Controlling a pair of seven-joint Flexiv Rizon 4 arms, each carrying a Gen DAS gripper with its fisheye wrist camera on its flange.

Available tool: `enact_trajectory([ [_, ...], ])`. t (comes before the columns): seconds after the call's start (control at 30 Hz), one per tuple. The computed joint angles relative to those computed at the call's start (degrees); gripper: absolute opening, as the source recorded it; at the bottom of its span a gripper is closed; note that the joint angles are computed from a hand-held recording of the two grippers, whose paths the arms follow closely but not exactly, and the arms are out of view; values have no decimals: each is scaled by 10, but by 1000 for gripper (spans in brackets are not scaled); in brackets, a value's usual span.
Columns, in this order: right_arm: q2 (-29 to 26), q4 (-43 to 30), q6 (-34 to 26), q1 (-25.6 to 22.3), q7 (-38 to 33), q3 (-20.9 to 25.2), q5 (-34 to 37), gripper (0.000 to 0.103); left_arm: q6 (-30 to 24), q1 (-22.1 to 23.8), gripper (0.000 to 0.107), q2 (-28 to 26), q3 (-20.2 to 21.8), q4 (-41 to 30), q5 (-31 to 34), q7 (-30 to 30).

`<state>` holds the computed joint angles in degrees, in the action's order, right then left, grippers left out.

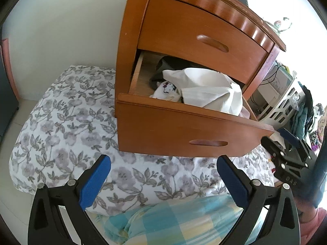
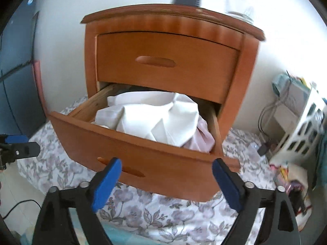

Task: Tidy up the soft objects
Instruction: 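Pull the lower drawer open with the right gripper, then grasp the white cloth in the drawer with the left gripper and lift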

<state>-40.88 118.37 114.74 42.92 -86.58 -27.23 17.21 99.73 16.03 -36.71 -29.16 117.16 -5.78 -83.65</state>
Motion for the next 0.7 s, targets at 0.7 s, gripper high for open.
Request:
enact_trajectory([
  [0.7,-20,-2,48,-91,30,80,33,103,-128,-196,103,-27,167,-189,-67,31],
])
